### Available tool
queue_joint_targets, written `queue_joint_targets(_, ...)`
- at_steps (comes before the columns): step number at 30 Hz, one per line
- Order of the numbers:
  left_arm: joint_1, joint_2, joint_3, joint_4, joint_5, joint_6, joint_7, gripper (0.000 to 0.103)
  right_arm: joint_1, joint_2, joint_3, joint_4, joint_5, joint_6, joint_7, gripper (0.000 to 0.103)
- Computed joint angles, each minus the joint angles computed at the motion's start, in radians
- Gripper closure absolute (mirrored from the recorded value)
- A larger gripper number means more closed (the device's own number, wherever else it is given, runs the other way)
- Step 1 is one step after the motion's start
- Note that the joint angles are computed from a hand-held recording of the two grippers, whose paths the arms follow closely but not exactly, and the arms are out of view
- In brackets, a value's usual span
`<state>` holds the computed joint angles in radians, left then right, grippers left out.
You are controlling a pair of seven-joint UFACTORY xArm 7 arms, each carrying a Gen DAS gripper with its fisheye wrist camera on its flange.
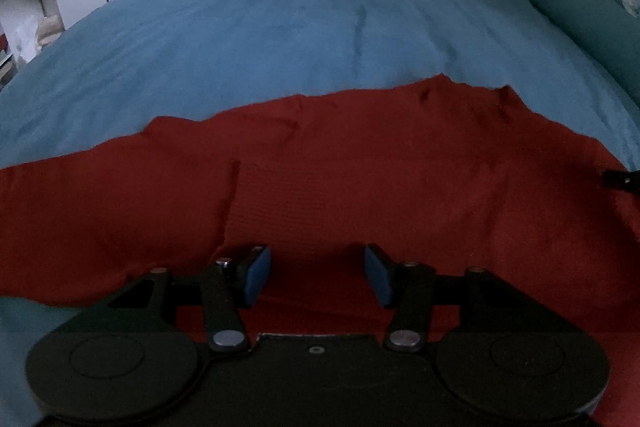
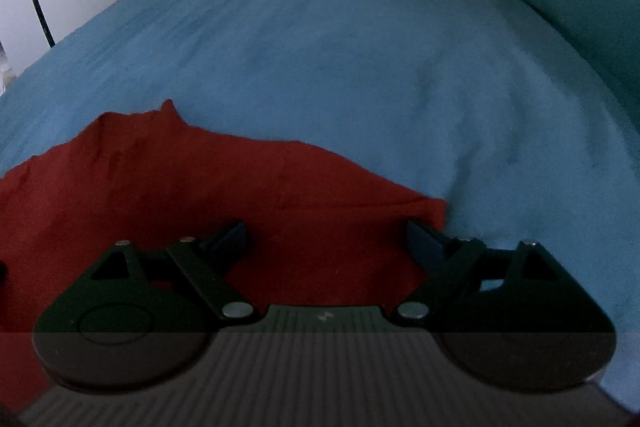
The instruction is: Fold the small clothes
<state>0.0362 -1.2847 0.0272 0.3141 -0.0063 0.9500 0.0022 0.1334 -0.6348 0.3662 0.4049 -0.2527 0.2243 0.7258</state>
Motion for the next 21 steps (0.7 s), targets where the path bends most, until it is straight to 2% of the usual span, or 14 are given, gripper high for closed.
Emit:
queue_joint_targets(2, 0.018, -0.006, 0.008, 0.048, 0.006, 0.049, -0.004, 0.043, -0.005, -0.014, 0.018, 0.035, -0.004, 0.015, 0.009, 0.001)
queue_joint_targets(5, 0.048, -0.007, 0.041, 0.148, 0.023, 0.152, 0.007, 0.037, 0.103, -0.11, -0.018, 0.08, 0.074, 0.13, 0.03, 0.0)
queue_joint_targets(7, 0.073, -0.002, 0.076, 0.228, 0.043, 0.221, 0.029, 0.034, 0.143, -0.156, 0.003, 0.152, 0.095, 0.25, 0.038, 0.0)
queue_joint_targets(10, 0.115, 0.032, 0.141, 0.351, 0.069, 0.304, 0.06, 0.021, 0.189, -0.157, 0.054, 0.273, 0.108, 0.368, 0.04, 0.0)
queue_joint_targets(11, 0.13, 0.045, 0.166, 0.389, 0.078, 0.323, 0.07, 0.007, 0.202, -0.145, 0.069, 0.311, 0.116, 0.4, 0.045, 0.0)
queue_joint_targets(12, 0.147, 0.058, 0.195, 0.426, 0.089, 0.335, 0.083, 0.0, 0.218, -0.129, 0.082, 0.348, 0.127, 0.419, 0.049, 0.0)
queue_joint_targets(16, 0.206, 0.132, 0.309, 0.538, 0.123, 0.353, 0.133, 0.0, 0.222, -0.012, 0.19, 0.521, 0.121, 0.493, 0.122, 0.0)
queue_joint_targets(21, 0.286, 0.256, 0.451, 0.605, 0.16, 0.299, 0.211, 0.0, 0.174, 0.159, 0.363, 0.694, -0.002, 0.533, 0.306, 0.0)
